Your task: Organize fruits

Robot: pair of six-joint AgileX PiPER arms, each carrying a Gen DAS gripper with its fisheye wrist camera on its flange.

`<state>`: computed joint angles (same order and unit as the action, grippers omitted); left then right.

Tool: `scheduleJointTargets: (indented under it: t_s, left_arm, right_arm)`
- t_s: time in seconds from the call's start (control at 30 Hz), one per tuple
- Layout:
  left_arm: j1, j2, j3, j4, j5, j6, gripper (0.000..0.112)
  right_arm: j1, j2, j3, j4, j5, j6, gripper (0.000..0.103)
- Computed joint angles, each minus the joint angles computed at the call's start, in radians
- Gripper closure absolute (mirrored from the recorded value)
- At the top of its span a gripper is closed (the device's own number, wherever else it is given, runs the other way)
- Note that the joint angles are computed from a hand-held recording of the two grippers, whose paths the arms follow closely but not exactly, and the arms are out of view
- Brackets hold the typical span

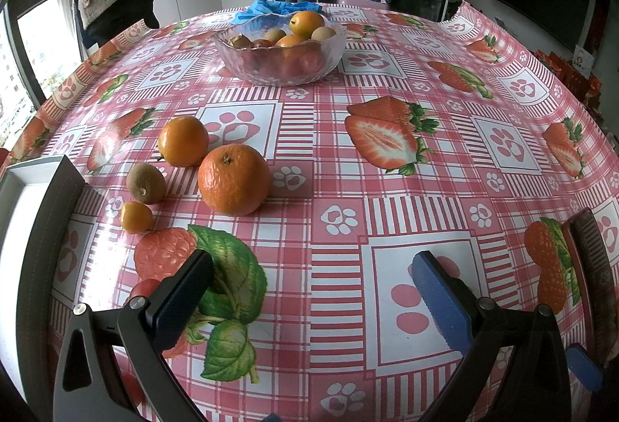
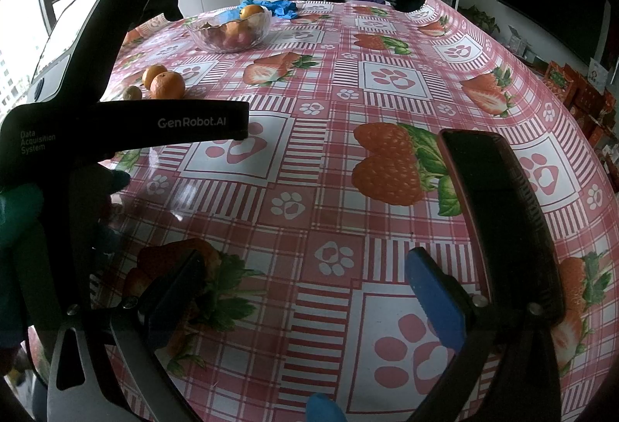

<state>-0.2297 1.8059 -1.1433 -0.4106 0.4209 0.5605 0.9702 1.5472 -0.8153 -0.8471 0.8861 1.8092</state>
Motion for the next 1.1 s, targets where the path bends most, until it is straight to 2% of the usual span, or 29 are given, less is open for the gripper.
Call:
scheduleJointTargets:
  t_s: [0.23, 0.37, 0.43, 0.53, 0.6, 0.67, 0.77, 0.83, 0.93, 1.1]
  left_arm:
    - [-0.001, 0.000, 0.002, 0.010, -0.006, -0.002, 0.009]
    - [0.008, -0.006, 0.009, -0.090, 0.020, 0.154, 0.009]
    - [-0.006, -0.023, 0.028, -0.084, -0.007, 0.164, 0.009]
    - [-0.025, -0.081, 0.088, -0.039, -0.101, 0.144, 0.009]
    - [-0.009, -0.130, 0.115, -0.131, -0.109, 0.252, 0.009]
    - [0.030, -0.182, 0.139, -0.278, -0.079, 0.407, 0.009]
    - [0.102, -0.237, 0.150, -0.378, 0.003, 0.507, 0.009]
    - [0.156, -0.253, 0.148, -0.395, 0.078, 0.523, 0.009]
    - [0.232, -0.277, 0.175, -0.402, 0.146, 0.529, 0.009]
    - [0.352, -0.312, 0.243, -0.395, 0.205, 0.592, 0.009]
  right_arm:
    - [0.000, -0.001, 0.000, 0.000, 0.000, 0.001, 0.000]
    - [0.001, -0.002, 0.001, -0.001, 0.000, 0.002, 0.000]
    - [0.001, -0.002, 0.001, -0.001, 0.000, 0.002, 0.000]
    - [-0.001, 0.000, -0.001, -0.001, 0.000, -0.001, 0.000]
    - [-0.001, -0.001, -0.001, 0.000, 0.000, -0.001, 0.000]
    - [-0.001, -0.001, -0.001, 0.000, 0.000, -0.001, 0.000]
    - [0.000, -0.001, -0.003, 0.002, 0.002, -0.003, 0.000]
    - [0.000, 0.001, -0.005, 0.006, 0.004, -0.007, 0.000]
    - [0.001, -0.002, -0.006, 0.012, 0.009, -0.015, 0.000]
    - [0.000, -0.005, -0.006, 0.015, 0.008, -0.020, 0.000]
